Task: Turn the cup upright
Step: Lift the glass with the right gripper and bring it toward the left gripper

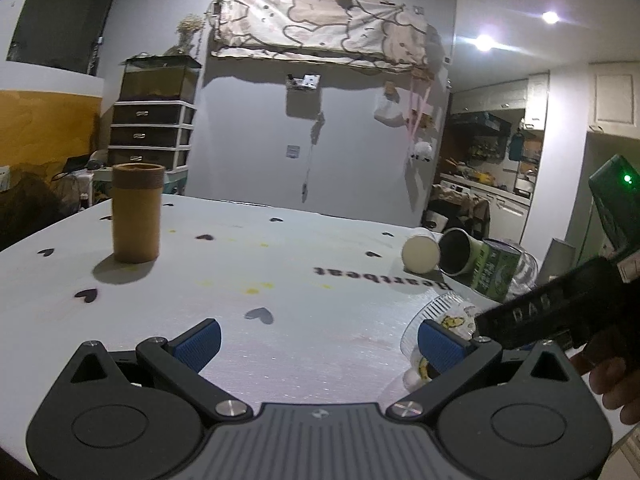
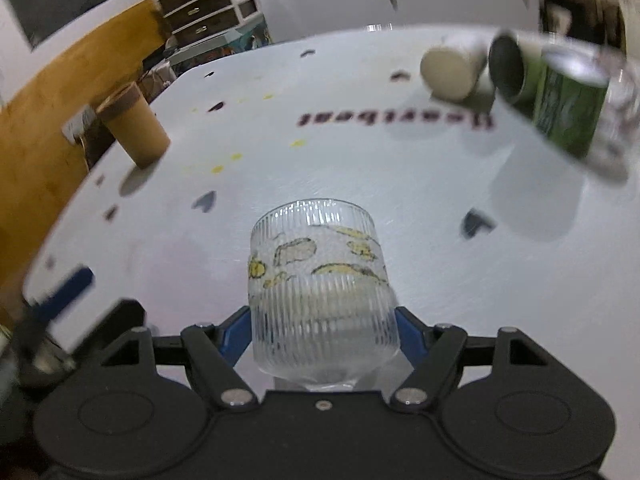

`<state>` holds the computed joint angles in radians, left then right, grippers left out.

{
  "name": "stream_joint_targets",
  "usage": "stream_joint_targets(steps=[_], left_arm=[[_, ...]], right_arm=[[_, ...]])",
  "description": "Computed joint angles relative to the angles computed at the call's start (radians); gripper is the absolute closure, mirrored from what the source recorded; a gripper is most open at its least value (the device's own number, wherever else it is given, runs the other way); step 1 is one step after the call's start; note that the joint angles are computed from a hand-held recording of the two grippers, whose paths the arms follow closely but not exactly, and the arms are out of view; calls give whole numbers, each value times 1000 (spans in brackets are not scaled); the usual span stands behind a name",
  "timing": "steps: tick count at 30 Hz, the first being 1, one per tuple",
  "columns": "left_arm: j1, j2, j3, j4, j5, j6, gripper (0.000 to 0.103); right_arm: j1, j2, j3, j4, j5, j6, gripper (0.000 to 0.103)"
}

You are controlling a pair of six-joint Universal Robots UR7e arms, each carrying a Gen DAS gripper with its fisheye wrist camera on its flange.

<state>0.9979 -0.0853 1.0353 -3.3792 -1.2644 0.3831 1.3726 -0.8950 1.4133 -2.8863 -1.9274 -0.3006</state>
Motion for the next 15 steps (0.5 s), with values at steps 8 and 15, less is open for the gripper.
stream_joint_targets(steps=[8, 15], left_arm=[[6, -7, 5, 8, -7, -15, 0], [12, -17, 9, 39, -42, -36, 0]], right_arm=[[-22, 15, -51, 102, 112, 377, 28], [-28, 13, -37, 69, 136, 482, 28]])
